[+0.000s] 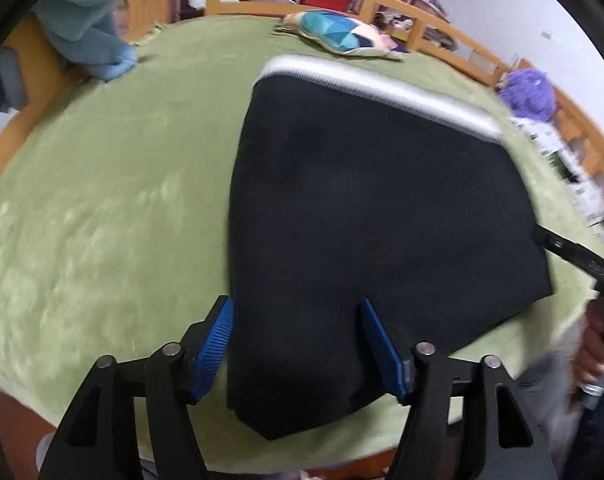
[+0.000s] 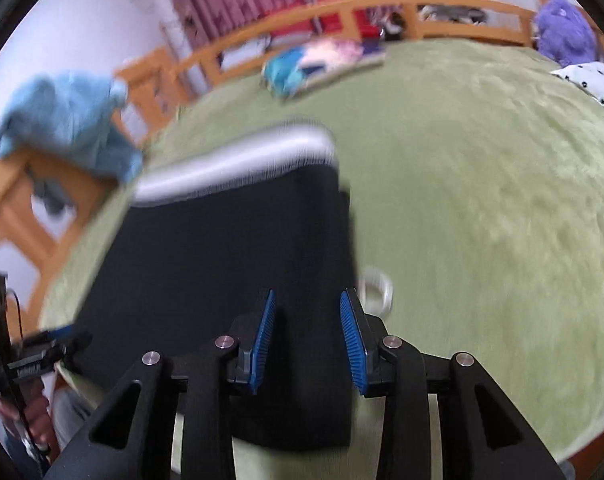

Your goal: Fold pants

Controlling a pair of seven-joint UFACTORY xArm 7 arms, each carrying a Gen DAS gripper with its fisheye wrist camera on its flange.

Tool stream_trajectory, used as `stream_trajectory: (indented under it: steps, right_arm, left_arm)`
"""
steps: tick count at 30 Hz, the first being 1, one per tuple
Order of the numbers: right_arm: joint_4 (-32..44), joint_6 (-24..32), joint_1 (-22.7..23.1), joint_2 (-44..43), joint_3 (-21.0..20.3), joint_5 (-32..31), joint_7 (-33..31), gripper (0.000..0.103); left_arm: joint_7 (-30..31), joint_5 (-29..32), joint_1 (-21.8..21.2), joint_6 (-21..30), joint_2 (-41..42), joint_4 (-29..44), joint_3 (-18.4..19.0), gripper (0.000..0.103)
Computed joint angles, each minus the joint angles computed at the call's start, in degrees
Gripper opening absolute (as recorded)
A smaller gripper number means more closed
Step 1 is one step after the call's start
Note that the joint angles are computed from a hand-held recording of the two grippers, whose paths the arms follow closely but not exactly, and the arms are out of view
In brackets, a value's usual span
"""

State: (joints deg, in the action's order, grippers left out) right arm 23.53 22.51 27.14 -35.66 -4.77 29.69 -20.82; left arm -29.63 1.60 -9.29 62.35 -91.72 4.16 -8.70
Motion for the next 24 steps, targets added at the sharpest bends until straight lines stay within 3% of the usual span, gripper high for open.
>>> stream_trajectory:
  steps: [1,3,5,7,10,13,16,22,24]
  right_arm:
    - [-1.92,-0.75,-1.51,0.10,2.20,-1.33,1.81,0.035]
    - [-5.09,-2.95,-1.06,-1.89,2.40,-0.97,3.33,0.036]
    - [-4.83,0.16,-1.68,-3.84,1.56,-1.67,5.76,0.037]
    - [-3.89,3.39,-2.99,-5.44,1.46,-2.81,7.82,0.037]
    - [-3.12,7.12,-6.97,-10.53,6.20,-8.06,12.88,0.037]
    - [-1.17,11.82,-9.39,-17.15,10.30,-13.82,17.85,0.050]
    - [2.20,15.27,-9.14,-20.53,11.59,-16.98,20.87,0.065]
    - [6.08,22.65,-9.68,-29.78,12.81,-21.16,25.18,0.074]
    - [6.63,24.13,-10.11,-32.37,13.13,-22.12,26.11,0.084]
  left_arm:
    - [0.20,-1.42,0.25,0.48,-2.22,-1.44,-0.31,0.069]
    - [-0.60,-2.49,1.76,2.88,-4.06,-1.16,5.99,0.068]
    - [0.75,-3.54,3.34,4.73,-2.49,1.23,8.08,0.068]
    - [1.21,-2.88,3.64,5.76,-1.37,4.11,4.06,0.066]
    - [1.03,-2.50,2.51,5.81,0.22,8.51,-0.24,0.067]
    - [0.03,-3.40,1.54,4.44,3.08,13.58,-2.12,0.067]
    - [-1.60,-3.03,1.38,4.61,5.93,19.06,-5.70,0.070]
    - [-4.37,0.45,1.46,7.99,5.39,26.36,-12.26,0.082]
    - [-4.89,1.07,1.58,8.86,5.76,28.34,-13.47,0.084]
